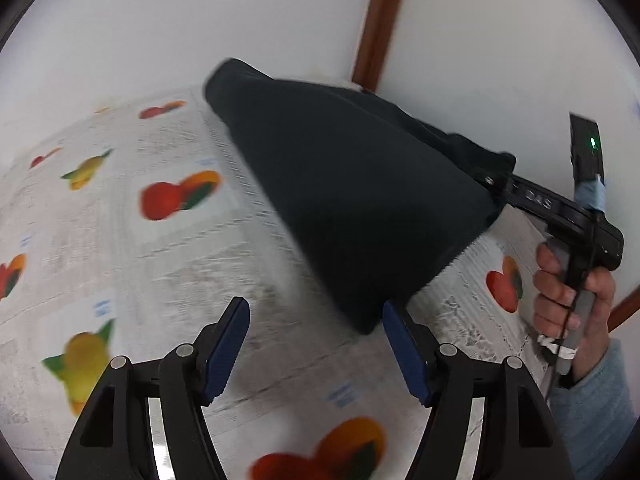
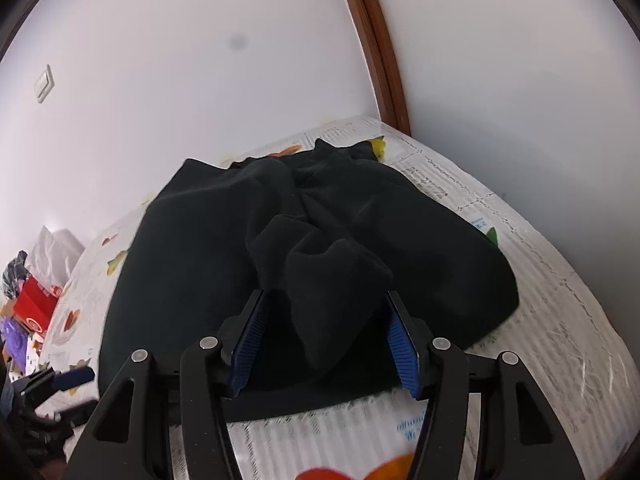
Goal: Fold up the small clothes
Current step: 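Lift the bundle edge with the right gripper and fold it over itself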
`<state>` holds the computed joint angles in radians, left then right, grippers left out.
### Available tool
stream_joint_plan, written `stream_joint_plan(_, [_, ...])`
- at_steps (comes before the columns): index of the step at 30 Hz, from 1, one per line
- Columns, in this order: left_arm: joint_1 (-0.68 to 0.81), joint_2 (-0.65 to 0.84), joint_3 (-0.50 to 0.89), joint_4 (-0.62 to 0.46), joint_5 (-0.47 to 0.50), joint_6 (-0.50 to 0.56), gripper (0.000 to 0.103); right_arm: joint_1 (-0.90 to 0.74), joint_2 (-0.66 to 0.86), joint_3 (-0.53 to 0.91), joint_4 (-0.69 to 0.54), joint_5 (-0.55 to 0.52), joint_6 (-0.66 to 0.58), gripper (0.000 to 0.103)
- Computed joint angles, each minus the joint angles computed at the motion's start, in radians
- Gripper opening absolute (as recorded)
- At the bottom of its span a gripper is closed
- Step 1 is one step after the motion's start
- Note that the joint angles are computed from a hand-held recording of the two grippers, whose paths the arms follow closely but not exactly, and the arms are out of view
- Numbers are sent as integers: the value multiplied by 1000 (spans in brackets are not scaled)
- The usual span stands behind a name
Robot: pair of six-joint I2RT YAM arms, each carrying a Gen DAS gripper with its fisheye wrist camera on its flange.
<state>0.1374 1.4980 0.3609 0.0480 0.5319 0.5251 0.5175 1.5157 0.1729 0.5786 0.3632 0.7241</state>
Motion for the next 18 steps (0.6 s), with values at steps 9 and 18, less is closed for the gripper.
stream_joint_plan(9, [-182, 13, -51, 165, -126, -118, 38, 11, 110, 55, 34, 14, -54, 29])
stream_joint_plan(18, [121, -36, -71, 106, 24, 47, 16, 116, 126, 153, -68, -14, -27, 22])
